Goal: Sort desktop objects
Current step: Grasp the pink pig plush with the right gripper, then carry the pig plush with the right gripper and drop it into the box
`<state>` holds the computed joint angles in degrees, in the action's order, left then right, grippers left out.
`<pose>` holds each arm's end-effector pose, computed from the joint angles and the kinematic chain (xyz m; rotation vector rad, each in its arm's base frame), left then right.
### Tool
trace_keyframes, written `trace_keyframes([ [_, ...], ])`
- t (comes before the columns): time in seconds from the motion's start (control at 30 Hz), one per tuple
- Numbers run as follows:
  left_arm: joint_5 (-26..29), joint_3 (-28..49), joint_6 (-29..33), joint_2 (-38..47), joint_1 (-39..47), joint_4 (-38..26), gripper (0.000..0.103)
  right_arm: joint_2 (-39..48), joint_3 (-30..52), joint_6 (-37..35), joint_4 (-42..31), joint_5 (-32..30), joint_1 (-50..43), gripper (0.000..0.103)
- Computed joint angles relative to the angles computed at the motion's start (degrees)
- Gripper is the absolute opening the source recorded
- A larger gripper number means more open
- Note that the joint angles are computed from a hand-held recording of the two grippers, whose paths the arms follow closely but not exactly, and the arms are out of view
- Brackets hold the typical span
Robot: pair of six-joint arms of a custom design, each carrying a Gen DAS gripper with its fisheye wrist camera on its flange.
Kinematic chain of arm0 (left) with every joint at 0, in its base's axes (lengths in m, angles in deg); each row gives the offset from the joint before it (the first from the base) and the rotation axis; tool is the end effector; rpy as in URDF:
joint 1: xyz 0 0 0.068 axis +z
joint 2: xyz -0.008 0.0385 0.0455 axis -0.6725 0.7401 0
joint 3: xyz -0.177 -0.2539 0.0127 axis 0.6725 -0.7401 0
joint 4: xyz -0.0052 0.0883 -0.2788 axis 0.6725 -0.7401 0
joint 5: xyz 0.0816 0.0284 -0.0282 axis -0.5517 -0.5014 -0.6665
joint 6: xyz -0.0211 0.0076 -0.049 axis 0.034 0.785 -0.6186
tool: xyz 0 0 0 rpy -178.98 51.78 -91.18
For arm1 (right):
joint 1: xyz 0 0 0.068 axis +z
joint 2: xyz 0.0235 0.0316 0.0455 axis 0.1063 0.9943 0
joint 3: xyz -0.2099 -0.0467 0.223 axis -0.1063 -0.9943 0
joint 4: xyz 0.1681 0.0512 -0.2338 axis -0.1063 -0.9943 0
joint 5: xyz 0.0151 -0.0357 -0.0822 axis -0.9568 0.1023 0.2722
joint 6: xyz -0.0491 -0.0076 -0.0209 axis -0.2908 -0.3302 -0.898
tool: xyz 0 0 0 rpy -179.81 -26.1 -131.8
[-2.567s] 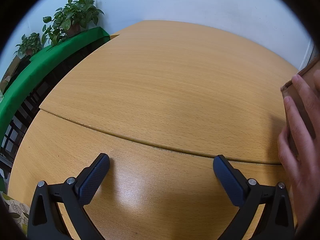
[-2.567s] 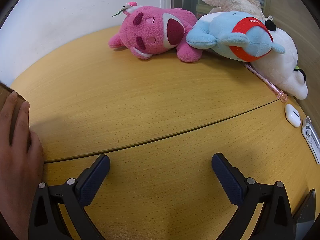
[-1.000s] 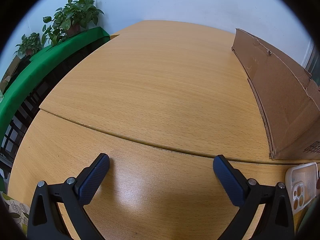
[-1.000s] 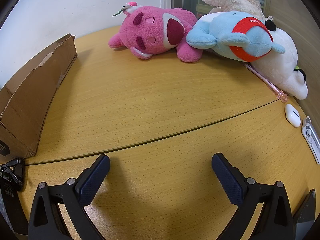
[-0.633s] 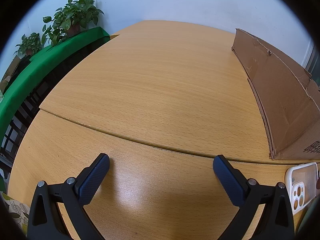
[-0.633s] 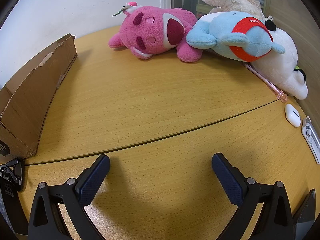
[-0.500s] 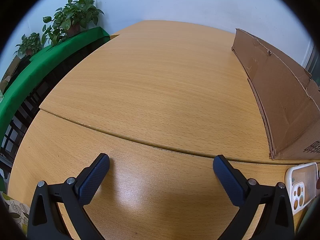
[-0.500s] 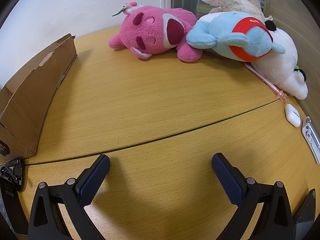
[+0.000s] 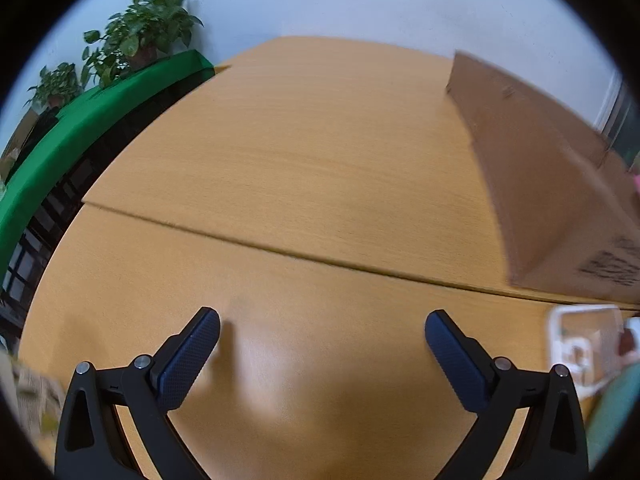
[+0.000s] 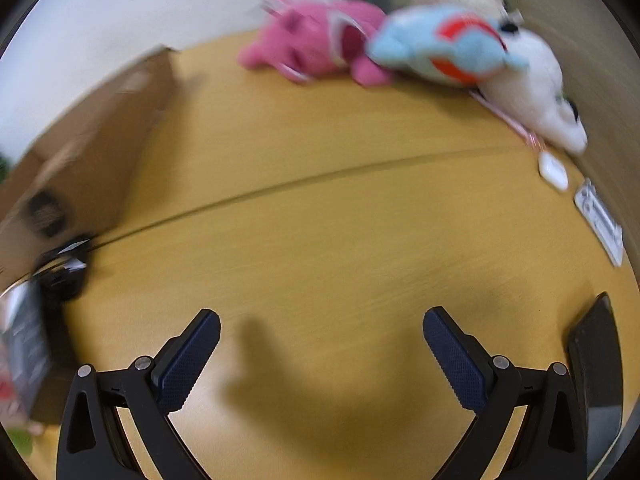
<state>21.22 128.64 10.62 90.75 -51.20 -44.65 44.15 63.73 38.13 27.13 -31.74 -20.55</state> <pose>0.3115 -0.0411 0.1401 -0.3743 2.4686 0.0565 0.2852 -0.1357 0.1559 0.2339 2.5631 -0.0167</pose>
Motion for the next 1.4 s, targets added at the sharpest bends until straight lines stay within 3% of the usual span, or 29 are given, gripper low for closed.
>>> trace_keyframes([
  [0.13, -0.6, -6.7, -8.2, -17.1, -9.2, -1.3, 0.103, -16.7, -6.6, -1.4, -4.3, -7.5, 5.2, 0.103],
  [0.23, -1.6, -6.1, -11.1, -23.9, -18.7, -5.6, 0.103, -29.6, -10.8, -2.9, -8.1, -14.6, 16.9, 0.103],
  [0.33, 0.2, -6.1, -15.5, -23.9, -24.8, -4.3, 0.103, -34.5, -14.0, -0.1, -5.4, -10.0, 35.1, 0.103],
  [0.43, 4.2, -5.4, -16.8, -18.7, -26.4, -0.9, 0.103, -29.5, -15.8, 2.6, 1.3, -3.0, 50.2, 0.103],
  [0.5, 5.7, -4.4, -16.5, -13.9, -26.4, 0.9, 0.102, -24.5, -15.6, 4.1, 4.3, 0.9, 55.5, 0.103],
  [0.53, 6.5, -4.2, -17.0, -12.0, -26.3, 2.1, 0.102, -21.4, -15.1, 5.0, 5.1, 1.3, 56.7, 0.103],
  [0.6, 12.5, -5.8, -19.1, -10.4, -24.3, 7.4, 0.102, -15.7, -13.4, 7.7, 3.9, -5.2, 56.4, 0.103],
  [0.73, 18.4, -7.3, -19.7, -9.8, -21.6, 10.8, 0.102, -19.8, -16.6, 8.4, 3.9, -9.3, 58.3, 0.102],
  [0.87, 25.6, -6.8, -19.6, -6.5, -20.0, 13.7, 0.098, -20.4, -17.6, 9.9, 4.6, -7.1, 58.0, 0.102],
  [0.93, 29.2, -6.6, -19.6, -5.3, -19.7, 15.5, 0.085, -18.0, -17.6, 11.2, 6.0, -9.4, 57.9, 0.101],
  [1.0, 33.1, -6.8, -19.6, -5.1, -19.6, 17.5, 0.073, -17.6, -17.5, 13.8, 7.3, -7.0, 62.0, 0.100],
  [1.1, 33.0, -5.7, -18.7, -5.6, -20.0, 14.8, 0.068, -18.5, -18.3, 15.4, 7.9, -5.0, 64.1, 0.095],
  [1.33, 30.2, -2.2, -16.5, -8.2, -22.6, 7.7, 0.061, -23.8, -19.5, 14.8, 4.2, -9.8, 60.2, 0.087],
  [1.4, 30.4, -1.5, -16.5, -9.6, -22.4, 6.4, 0.060, -22.3, -19.0, 15.2, 6.3, -10.0, 60.3, 0.086],
])
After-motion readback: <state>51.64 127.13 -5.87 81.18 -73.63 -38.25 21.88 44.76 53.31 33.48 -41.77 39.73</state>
